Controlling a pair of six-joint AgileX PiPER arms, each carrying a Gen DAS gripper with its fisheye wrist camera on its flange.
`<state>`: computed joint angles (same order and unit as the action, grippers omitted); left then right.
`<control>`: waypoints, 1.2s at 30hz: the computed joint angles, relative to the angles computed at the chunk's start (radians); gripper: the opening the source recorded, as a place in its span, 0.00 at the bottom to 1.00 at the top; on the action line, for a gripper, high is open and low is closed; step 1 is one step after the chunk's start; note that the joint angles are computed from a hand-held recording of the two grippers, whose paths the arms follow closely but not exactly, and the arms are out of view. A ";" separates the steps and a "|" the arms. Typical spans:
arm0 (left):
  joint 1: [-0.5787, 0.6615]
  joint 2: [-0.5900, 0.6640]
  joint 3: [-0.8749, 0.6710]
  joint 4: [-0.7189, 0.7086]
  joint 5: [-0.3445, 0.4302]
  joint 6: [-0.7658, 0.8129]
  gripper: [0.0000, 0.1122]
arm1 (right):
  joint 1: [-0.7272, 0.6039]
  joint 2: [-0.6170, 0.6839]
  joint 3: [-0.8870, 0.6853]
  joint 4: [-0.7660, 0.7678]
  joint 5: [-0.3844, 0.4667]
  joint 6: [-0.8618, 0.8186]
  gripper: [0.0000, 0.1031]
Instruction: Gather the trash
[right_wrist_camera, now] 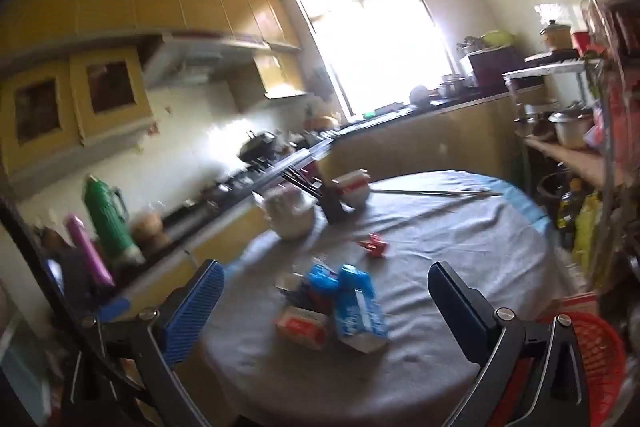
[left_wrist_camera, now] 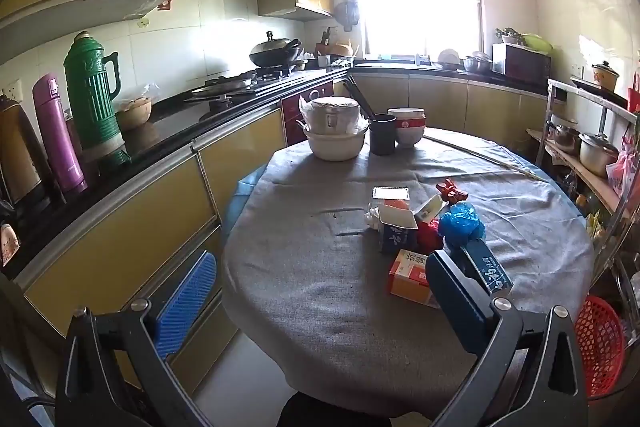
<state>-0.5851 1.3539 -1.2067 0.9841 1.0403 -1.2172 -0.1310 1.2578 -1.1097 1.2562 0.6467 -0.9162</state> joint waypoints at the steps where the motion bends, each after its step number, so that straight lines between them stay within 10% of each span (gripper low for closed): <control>1: 0.000 0.001 0.000 0.000 0.000 0.000 0.92 | -0.032 -0.005 0.001 0.049 0.036 -0.028 1.00; 7: 0.000 0.006 0.003 0.001 0.002 -0.007 0.92 | -0.107 -0.041 0.015 0.206 0.142 -0.079 1.00; 12: 0.000 0.008 0.005 -0.003 0.000 -0.007 0.92 | -0.254 0.053 -0.069 0.284 0.457 -0.002 1.00; 25: 0.001 0.011 0.016 -0.005 -0.008 -0.016 0.92 | 0.053 0.047 -0.117 -0.337 0.044 0.253 1.00; 36: 0.004 0.018 0.025 -0.009 -0.018 -0.021 0.92 | 0.099 0.109 -0.132 -0.515 0.045 0.443 1.00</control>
